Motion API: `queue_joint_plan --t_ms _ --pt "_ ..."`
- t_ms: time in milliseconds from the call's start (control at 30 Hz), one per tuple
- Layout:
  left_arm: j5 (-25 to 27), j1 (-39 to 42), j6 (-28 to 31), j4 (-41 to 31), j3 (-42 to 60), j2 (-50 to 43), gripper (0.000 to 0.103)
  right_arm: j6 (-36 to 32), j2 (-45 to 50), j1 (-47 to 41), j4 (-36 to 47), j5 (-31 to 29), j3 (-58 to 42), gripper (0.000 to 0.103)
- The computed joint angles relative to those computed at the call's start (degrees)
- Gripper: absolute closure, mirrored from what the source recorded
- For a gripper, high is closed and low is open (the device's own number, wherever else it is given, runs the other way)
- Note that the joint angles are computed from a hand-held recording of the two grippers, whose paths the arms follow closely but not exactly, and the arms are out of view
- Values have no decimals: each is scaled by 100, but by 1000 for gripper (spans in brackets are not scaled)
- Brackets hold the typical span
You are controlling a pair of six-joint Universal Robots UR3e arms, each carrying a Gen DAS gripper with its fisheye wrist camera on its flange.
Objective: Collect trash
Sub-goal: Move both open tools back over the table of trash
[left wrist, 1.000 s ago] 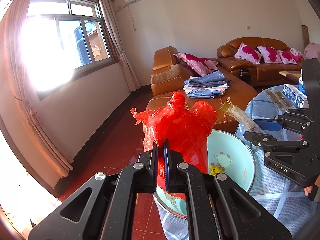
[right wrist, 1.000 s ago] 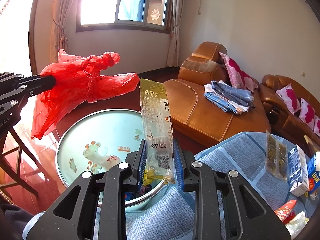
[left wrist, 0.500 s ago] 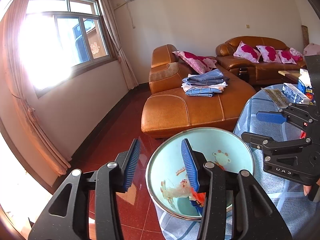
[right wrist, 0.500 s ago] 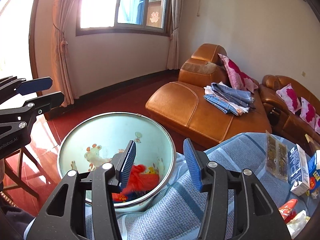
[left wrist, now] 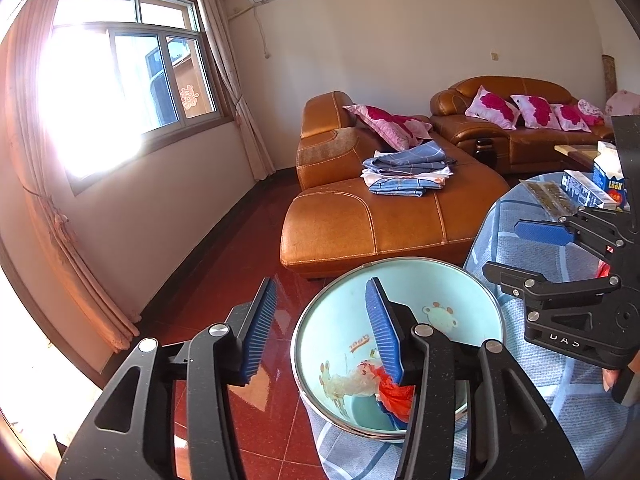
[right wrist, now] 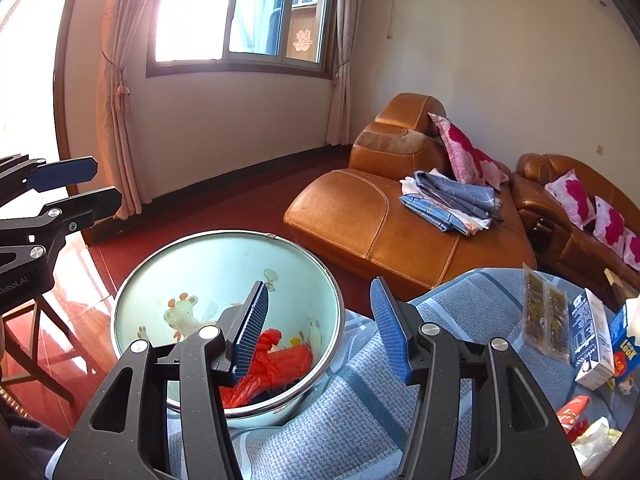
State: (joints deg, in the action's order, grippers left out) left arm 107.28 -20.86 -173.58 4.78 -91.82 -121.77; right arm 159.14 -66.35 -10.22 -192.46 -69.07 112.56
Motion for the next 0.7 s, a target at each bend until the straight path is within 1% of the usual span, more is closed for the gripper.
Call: queue_joint_plan --t_ms 67,133,167,200,267,400,500,700 --pt "-9 -4 0 10 -25 31 50 61 -19 -19 -140 -14 79 48" --pt "-36 -10 5 13 -42 64 49 158 -48 -39 -300 -73 155 48" --pt "-62 -16 11 2 -54 88 48 234 -64 -57 -435 -114 212 45" --pt "-54 -48 11 1 -48 89 44 321 -96 -77 -577 -168 287 43" --pt "-51 -91 50 54 -57 100 40 416 -190 -126 -717 -228 419 43" --pt "-101 -142 72 -1 -7 76 40 568 -435 -260 -742 -308 658 42" --pt "-91 -216 94 -22 38 28 40 587 -583 -386 -705 -250 797 42" --pt "-25 -320 117 -47 137 -34 40 632 -608 -450 -784 -217 921 41"
